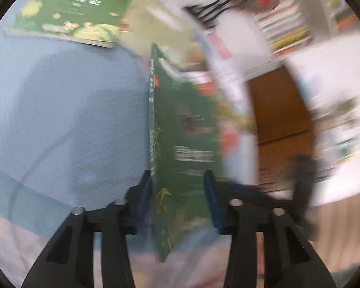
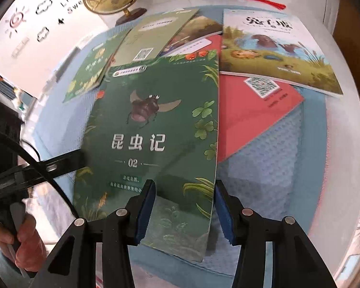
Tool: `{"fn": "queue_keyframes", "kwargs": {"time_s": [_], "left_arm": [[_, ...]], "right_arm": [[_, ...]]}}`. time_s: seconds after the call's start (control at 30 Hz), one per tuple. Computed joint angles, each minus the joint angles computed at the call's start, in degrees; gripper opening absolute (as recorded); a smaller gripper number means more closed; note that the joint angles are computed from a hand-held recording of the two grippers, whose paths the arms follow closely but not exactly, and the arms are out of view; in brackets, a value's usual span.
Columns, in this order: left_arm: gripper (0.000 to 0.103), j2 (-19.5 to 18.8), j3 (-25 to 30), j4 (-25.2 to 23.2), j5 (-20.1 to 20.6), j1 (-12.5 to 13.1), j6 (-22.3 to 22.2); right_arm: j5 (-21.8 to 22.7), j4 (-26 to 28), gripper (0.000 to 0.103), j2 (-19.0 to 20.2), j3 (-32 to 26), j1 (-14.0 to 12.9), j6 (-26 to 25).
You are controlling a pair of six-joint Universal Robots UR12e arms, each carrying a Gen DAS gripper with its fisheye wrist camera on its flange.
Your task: Organize books
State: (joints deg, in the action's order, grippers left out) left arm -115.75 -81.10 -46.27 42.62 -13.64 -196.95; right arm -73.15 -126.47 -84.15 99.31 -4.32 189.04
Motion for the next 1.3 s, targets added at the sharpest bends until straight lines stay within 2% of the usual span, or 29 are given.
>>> {"fn": "queue_keyframes", "kwargs": {"time_s": [0.03, 0.07, 0.1, 0.17, 0.2, 0.27, 0.37, 0.43, 0.5, 0.53, 0.57, 0.67, 0.7, 0.77, 0.83, 0.87, 0.93, 0.97, 1.03, 1.07, 1.17, 1.23, 1.3], "left_arm": [[0.035, 0.24, -1.26, 3.80, -2.84, 0.32, -3.17], [0.035, 0.55, -2.09, 6.58, -3.39, 0.22, -5.72], [0.035, 0.62, -2.15, 6.96, -2.49, -0.06, -6.30], [0.035, 0.85, -2.07, 5.54, 2.68, -1.11, -6.03], [0.034, 0.75, -1.95, 4.45, 4.88, -1.62, -5.99], [0.024, 0.18, -2.08, 3.72, 4.90, -2.09, -7.49], [0.020, -0.25, -1.73, 2.41, 6.54, -3.12, -7.06], [0.016, -0.43, -2.12, 3.84, 5.02, -3.28, -8.55], [0.015, -0.91, -2.83, 7.98, 1.19, -2.73, -12.90], [0.015, -1.28, -3.05, 11.01, -1.15, -2.37, -16.29], [0.015, -1.87, -3.69, 16.45, -4.74, -1.72, -21.58], [0.015, -3.13, -3.84, 24.91, -9.24, -0.93, -29.35], [0.015, -3.50, -3.75, 26.45, -10.32, -0.80, -31.01], [0.015, -4.61, -3.71, 31.83, -12.43, -0.59, -37.60], [0.015, -5.77, -3.64, 37.24, -13.24, -0.70, -43.81], [0.015, -5.86, -3.85, 38.26, -13.20, -0.71, -45.13], [0.015, -5.04, -4.48, 35.21, -12.69, -0.76, -42.96], [0.015, -4.21, -4.88, 31.60, -11.77, -0.87, -39.83], [0.015, -2.50, -5.46, 24.36, -9.64, -0.94, -33.13], [0.015, -1.59, -5.29, 19.83, -7.65, -1.16, -29.03], [0.015, 0.93, -4.03, 7.11, 0.40, -2.40, -15.12], [0.015, 2.24, -3.37, 3.25, 5.87, -3.44, -8.94], [0.015, 3.31, -3.29, 2.54, 10.04, -4.13, -6.17]], "right_arm": [[2.41, -0.34, 0.049, -0.23, 0.58, -0.90, 0.27], [6.15, -0.73, 0.049, -0.50, 1.36, -2.28, 1.09], [8.57, -0.96, 0.049, -0.60, 1.82, -3.14, 1.70], [11.55, -0.57, 0.049, -0.60, 2.15, -4.18, 1.53], [11.66, -0.35, 0.049, -0.59, 2.09, -4.20, 1.11], [10.85, 0.27, 0.049, -0.63, 1.83, -3.85, -0.55], [8.89, 0.80, 0.050, -0.73, 1.48, -3.01, -2.52], [8.32, 2.59, 0.050, -0.44, 0.56, -2.76, -3.54], [9.49, 5.64, 0.050, -0.22, -0.61, -3.10, -4.10], [10.17, 6.99, 0.050, -0.26, -1.05, -3.33, -4.33], [10.91, 8.31, 0.050, -0.51, -1.42, -3.75, -4.67], [16.94, 9.08, 0.065, -1.00, -1.03, -5.90, -3.65], [18.29, 8.79, 0.069, -1.24, -0.64, -6.50, -3.25], [22.61, 8.17, 0.075, -1.59, 0.67, -7.78, -2.18], [26.94, 7.33, 0.075, -1.32, 1.80, -8.67, 0.12], [30.49, 6.72, 0.075, -0.88, 2.55, -9.22, 1.94], [35.14, 2.56, 0.060, -0.58, 4.56, -9.80, 6.01], [37.16, 0.48, 0.045, -0.28, 5.29, -9.90, 7.95], [36.55, 0.37, 0.035, -0.30, 5.38, -9.51, 8.43], [34.51, 0.34, 0.029, -0.61, 5.22, -8.98, 7.00], [26.57, 1.28, 0.028, -1.71, 3.77, -6.98, 1.95], [19.65, 1.36, 0.028, -2.44, 2.48, -4.78, -2.93], [13.95, 0.81, 0.028, -2.74, 1.41, -2.64, -6.99]]}}
